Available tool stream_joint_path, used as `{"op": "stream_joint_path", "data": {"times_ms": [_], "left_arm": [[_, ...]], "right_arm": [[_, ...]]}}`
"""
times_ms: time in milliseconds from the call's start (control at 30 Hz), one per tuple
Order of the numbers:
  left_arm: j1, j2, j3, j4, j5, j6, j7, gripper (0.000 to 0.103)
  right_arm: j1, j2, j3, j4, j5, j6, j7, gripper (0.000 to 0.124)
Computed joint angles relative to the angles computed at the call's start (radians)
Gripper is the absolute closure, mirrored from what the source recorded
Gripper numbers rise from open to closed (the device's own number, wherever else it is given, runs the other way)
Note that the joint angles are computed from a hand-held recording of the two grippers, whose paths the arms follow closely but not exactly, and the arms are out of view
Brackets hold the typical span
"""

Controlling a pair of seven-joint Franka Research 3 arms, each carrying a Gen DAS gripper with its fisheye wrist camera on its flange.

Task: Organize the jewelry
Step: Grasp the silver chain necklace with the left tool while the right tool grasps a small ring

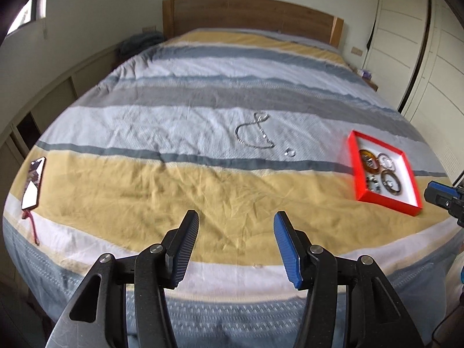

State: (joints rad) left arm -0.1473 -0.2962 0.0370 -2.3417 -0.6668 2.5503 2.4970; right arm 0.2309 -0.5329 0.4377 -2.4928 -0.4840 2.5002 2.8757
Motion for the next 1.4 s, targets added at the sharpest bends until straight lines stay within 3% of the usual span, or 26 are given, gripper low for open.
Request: {"op": "stream_joint_path", "data": {"times_ms": [133,333,600,800,1233,1333,1400], "left_arm": [[0.009,0.127,-0.027,0.095,0.011,-0.004,-0.026,0.05],[0.053,0.344,-0.125,0.292,0.052,0.003,-0.089,0.05],[0.092,0.621,-0.227,0.575,0.172,-0.022,-0.224,0.049],[0.113,0.763,-0.282,0.722,0.276,-0.022,-0.294,0.049],[0.153,0.902,-0.375,0.84,0.404,-0.009,-0.326,0.053],[0.157,0.916,-0.385,0.851,0.408,-0.001,-0.323,0.06],[0.162,0.918,-0.393,0.849,0.406,0.009,-0.319,0.074]], "right_arm": [[-0.021,0.124,-0.045,0.035,-0.019,0.091,-0.051,0.094],[-0.016,0.345,-0.139,0.147,-0.048,0.192,-0.14,0.094],[0.051,0.579,-0.281,0.308,-0.004,0.263,-0.269,0.094],[0.098,0.683,-0.366,0.392,0.039,0.291,-0.334,0.094],[0.189,0.809,-0.484,0.489,0.158,0.327,-0.464,0.094],[0.195,0.812,-0.492,0.484,0.185,0.335,-0.482,0.094],[0.204,0.813,-0.501,0.488,0.185,0.324,-0.491,0.098]]}}
